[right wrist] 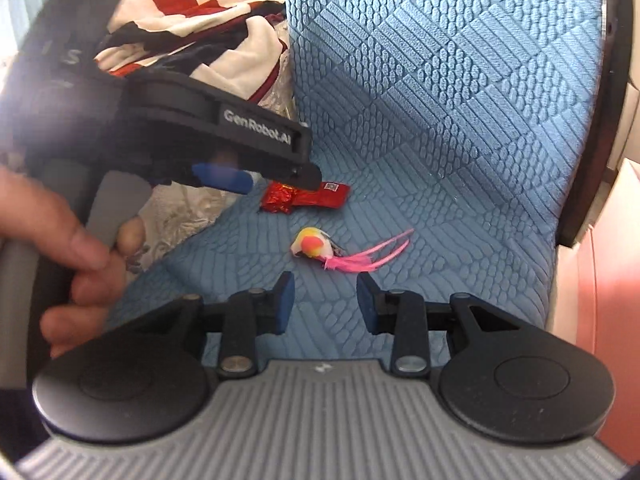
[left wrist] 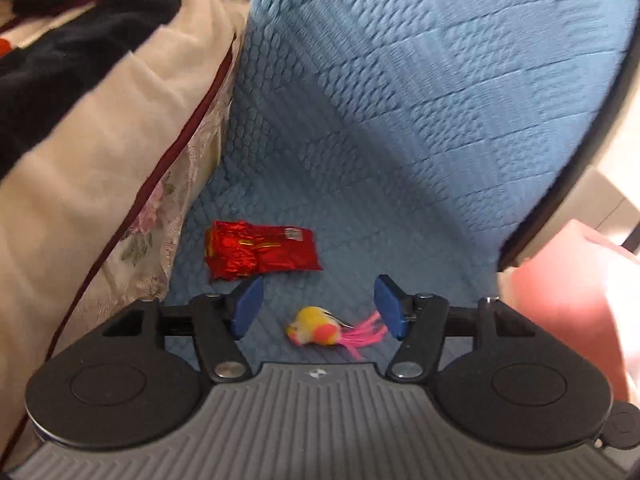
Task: Organize soft objects
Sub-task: 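Lower left tool to the red candy packet while right tool approaches the yellow chick toy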
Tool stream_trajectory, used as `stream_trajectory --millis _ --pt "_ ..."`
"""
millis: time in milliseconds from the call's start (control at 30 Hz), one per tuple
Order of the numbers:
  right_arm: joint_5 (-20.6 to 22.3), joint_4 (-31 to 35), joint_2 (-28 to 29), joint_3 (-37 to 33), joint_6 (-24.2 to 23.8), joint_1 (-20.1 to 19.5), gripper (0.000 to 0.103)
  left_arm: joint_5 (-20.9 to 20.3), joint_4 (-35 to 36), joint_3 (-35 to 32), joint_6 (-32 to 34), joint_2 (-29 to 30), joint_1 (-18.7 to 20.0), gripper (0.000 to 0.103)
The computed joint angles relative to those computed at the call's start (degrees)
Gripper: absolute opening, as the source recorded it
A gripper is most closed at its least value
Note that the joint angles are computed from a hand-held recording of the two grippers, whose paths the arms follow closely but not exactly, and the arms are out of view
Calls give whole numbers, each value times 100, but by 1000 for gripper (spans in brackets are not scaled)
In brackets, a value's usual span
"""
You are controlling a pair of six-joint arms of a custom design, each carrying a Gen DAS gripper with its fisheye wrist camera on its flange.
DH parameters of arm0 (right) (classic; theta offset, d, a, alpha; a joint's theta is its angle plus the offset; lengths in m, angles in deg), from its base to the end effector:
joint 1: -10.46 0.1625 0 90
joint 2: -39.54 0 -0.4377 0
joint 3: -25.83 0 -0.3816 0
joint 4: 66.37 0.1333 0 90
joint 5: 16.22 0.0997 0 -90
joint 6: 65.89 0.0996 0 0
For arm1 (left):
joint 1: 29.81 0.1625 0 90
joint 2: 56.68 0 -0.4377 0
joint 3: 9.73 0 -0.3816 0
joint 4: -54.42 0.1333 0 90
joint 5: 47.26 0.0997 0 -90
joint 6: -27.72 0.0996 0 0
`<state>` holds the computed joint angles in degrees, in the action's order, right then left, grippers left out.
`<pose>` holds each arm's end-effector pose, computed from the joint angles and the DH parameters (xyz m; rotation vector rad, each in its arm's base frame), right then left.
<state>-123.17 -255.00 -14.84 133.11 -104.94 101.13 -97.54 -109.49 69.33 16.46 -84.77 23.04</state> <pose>0.1115 -0.6217 0.2188 0.6947 -2.3811 0.8647 -0.2948 -0.7152 0.0405 0.3876 2.5171 -0.8462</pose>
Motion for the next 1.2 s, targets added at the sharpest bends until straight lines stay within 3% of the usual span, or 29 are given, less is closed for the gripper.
stream_trajectory --millis 167,267,467,533,600,733,900,1100,1200 --pt "48 336 246 -427 -55 -43 37 -29 898 -612 -207 208 159 71" --pt "100 598 342 -645 -115 -60 37 -223 1201 -811 -334 241 234 81" --pt "-37 1143 612 -1075 -287 -68 37 18 1609 -1275 -440 453 314 82" --pt "-71 1093 703 -1147 -414 -76 37 127 1677 -1385 -491 520 322 82" --pt "-177 989 800 -1221 -499 -72 47 174 1714 -1480 -491 572 343 84" --pt "-138 877 902 -1299 -534 -93 48 330 1919 -1708 -466 694 372 88" --pt "-67 764 1088 -1407 -1006 -76 48 477 1996 -1786 -568 757 412 88" --pt "-93 412 1210 -1271 -1585 -98 48 263 1891 -1611 -1300 608 568 88" --pt "-64 220 1258 -1255 -1636 -108 47 188 1718 -1541 -1354 584 599 87"
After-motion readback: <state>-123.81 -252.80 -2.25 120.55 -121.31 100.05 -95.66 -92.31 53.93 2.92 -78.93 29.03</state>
